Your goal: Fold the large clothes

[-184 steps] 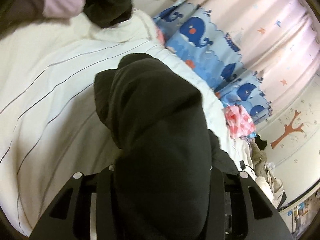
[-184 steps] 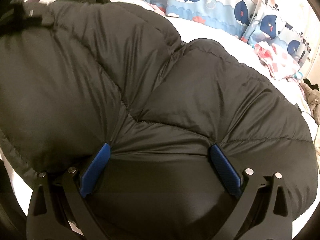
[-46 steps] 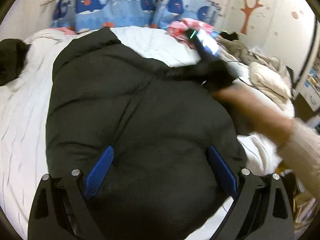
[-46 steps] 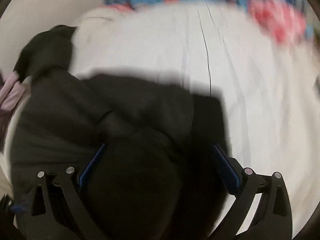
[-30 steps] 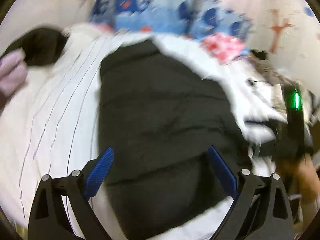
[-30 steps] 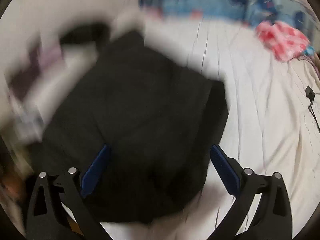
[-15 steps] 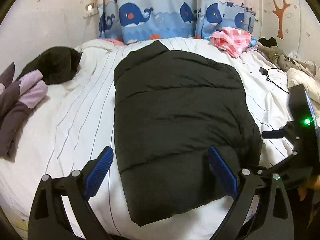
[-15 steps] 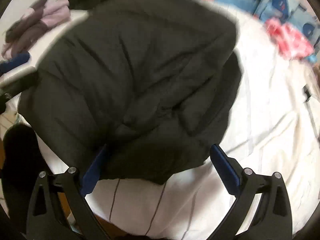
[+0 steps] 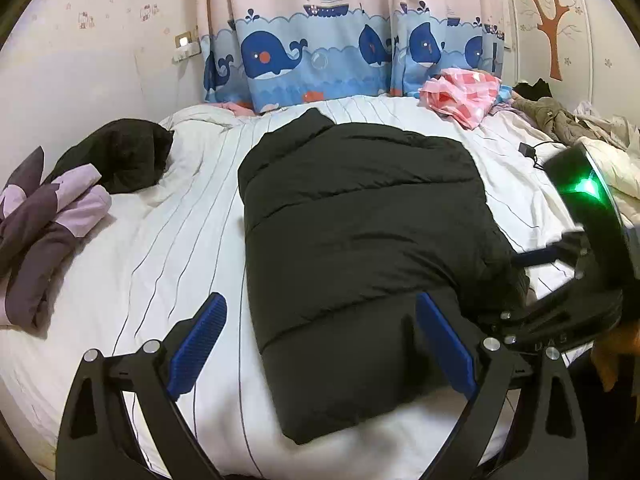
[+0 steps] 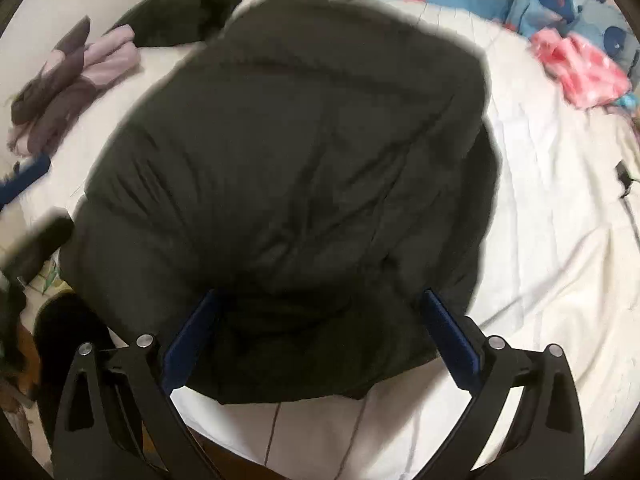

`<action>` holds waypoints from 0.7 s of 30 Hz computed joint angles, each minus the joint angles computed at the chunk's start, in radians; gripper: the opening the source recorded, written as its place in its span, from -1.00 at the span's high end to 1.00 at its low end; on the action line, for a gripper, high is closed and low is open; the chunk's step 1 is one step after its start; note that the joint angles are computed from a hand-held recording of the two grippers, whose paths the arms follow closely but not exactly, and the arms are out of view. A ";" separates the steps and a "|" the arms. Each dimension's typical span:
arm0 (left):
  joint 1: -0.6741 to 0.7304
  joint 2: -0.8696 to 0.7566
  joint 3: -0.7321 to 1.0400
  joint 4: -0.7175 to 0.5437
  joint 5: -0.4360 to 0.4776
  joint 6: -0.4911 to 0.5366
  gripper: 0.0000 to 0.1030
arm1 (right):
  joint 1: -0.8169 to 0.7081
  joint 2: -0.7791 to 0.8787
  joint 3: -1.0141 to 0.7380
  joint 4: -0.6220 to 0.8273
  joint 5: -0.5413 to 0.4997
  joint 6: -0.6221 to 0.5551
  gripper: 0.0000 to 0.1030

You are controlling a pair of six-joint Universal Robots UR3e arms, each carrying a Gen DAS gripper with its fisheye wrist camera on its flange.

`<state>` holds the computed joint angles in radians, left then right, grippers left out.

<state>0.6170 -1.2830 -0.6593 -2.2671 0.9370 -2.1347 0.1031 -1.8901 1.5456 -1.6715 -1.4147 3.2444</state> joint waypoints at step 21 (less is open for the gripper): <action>-0.121 -0.126 -0.001 0.039 0.103 -0.149 -0.86 | -0.374 0.264 -0.048 -0.209 0.098 -0.013 -0.86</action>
<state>0.4964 -1.4092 -0.6604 -2.2280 1.0400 -2.2841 -0.2710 -1.6256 1.4974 -1.8806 -1.3168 3.2311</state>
